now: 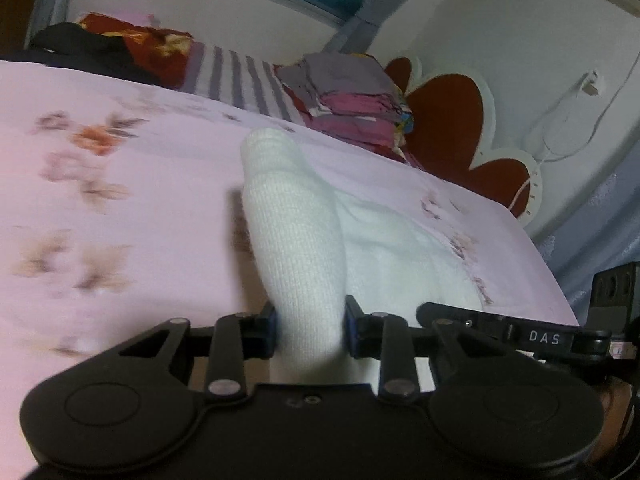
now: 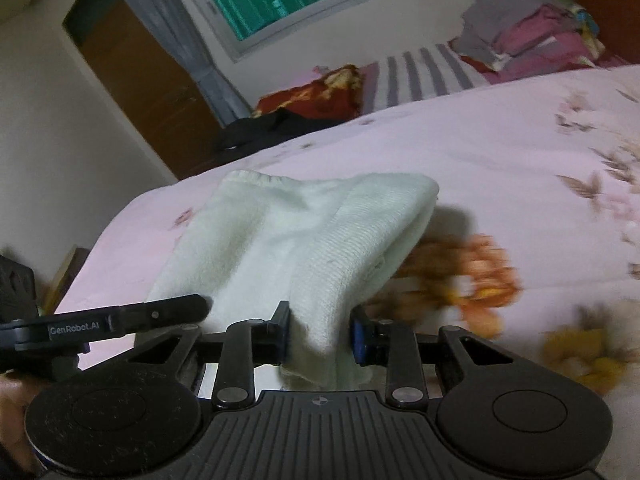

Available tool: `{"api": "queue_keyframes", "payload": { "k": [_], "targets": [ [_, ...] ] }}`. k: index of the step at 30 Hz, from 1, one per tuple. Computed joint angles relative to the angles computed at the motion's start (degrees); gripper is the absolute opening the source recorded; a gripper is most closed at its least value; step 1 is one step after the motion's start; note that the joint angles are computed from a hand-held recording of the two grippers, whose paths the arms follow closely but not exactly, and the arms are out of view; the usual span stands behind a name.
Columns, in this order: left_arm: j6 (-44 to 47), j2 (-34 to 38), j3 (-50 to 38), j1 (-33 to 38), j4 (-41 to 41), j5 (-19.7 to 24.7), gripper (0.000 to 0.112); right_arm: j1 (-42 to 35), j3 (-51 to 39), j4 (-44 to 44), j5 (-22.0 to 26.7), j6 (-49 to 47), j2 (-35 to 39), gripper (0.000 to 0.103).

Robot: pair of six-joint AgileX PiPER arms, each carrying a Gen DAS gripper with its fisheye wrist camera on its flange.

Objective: Fold small clothes

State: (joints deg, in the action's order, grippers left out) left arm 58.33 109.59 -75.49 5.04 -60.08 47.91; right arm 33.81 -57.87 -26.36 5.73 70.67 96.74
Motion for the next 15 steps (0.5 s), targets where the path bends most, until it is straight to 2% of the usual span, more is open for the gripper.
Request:
{"api": "queue_keyframes", "payload": {
  "k": [4,9,13,14,15],
  "targets": [
    [0.32,1.57,-3.57,8.56,3.02,5.95,0.03,6.51,-11.53,-6.0,4.68,7.99,7.73,0.029],
    [-0.27,6.67,-11.96,17.55,7.22,13.1,0.03,11.6,-28.96,1.58,9.07,2.55,20.22,0.029],
    [-0.89,12.24,-18.17,20.8,8.96,16.5,0.031,14.09,-42.01,7.0,13.28,-2.13,29.3,0.029],
    [-0.77,13.99,-19.35,20.84,9.55,16.69,0.035,14.37,-44.8,7.98,14.61,-3.3,31.25,0.029],
    [-1.17,15.94,-20.37,20.59,11.01,15.86,0.045,14.15,-47.93,9.63,16.51,-5.52,33.71,0.029]
  ]
}}
